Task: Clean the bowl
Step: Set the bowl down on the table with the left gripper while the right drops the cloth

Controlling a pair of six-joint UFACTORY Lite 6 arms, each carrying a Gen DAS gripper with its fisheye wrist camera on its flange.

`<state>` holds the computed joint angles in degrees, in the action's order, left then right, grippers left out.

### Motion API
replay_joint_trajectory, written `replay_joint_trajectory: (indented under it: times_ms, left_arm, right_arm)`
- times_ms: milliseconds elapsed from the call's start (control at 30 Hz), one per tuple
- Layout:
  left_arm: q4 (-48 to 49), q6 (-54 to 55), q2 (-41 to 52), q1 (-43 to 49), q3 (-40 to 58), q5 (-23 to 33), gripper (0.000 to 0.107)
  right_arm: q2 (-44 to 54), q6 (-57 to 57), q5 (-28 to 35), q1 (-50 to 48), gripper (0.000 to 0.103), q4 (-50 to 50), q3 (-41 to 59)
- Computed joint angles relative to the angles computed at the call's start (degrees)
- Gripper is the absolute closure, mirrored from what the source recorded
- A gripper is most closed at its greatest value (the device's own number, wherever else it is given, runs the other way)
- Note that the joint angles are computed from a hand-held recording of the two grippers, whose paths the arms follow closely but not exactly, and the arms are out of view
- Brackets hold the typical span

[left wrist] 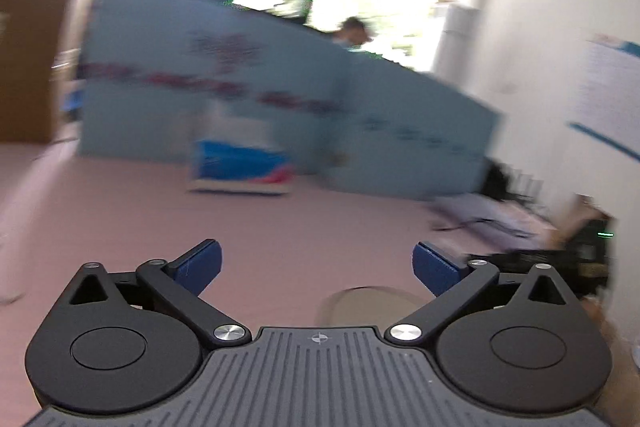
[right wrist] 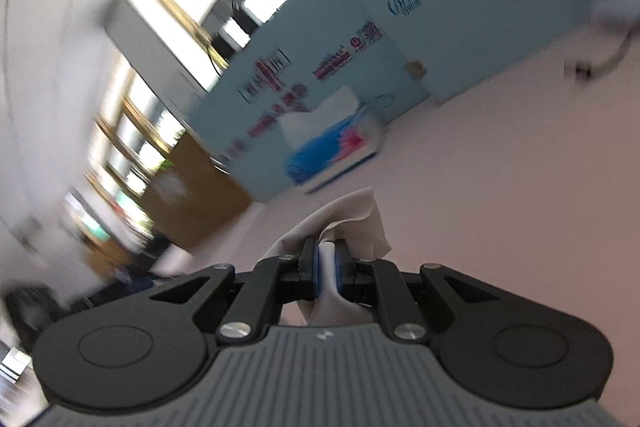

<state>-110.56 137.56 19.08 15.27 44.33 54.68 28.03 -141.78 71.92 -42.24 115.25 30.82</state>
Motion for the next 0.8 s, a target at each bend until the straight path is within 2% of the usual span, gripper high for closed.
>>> replay_joint_trajectory:
  times_ms: [100, 233, 367, 400, 433, 567, 633, 800]
  left_arm:
    - [-8.94, 2.42, 0.78, -1.55, 0.6, -6.43, 0.004]
    - [-24.44, 13.57, 1.81, -4.35, 0.96, -14.89, 0.004]
    - [-19.98, 13.47, 2.91, -2.32, 0.68, -12.94, 0.004]
    - [-19.71, 13.87, 2.81, -1.84, 0.21, -12.65, 0.004]
    - [-20.17, 14.62, 2.82, -1.95, 0.11, -13.16, 0.004]
    - [-24.8, 18.53, 2.19, -3.02, -1.59, -14.61, 0.004]
    - [-25.32, 19.25, 1.62, -2.95, -2.67, -14.84, 0.004]
    - [-24.7, 18.73, 0.84, -3.49, -3.33, -16.81, 0.004]
  right_arm:
    - [-4.64, -9.51, -3.89, 6.52, 0.09, 11.75, -4.61]
    - [-6.32, -20.49, -5.3, 14.16, 0.09, 26.44, -7.83]
    - [-4.69, -26.13, -6.79, 19.03, 0.088, 35.04, -7.48]
    - [-4.45, -26.52, -7.61, 19.84, 0.078, 36.24, -7.16]
    - [-4.46, -27.06, -8.32, 20.87, 0.062, 37.75, -7.02]
    - [-5.66, -31.63, -8.14, 24.98, 0.044, 46.2, -9.21]
    - [-6.48, -32.9, -7.71, 26.87, 0.029, 50.11, -10.2]
    - [-10.36, -37.11, -2.27, 32.03, 0.0, 63.71, -16.14]
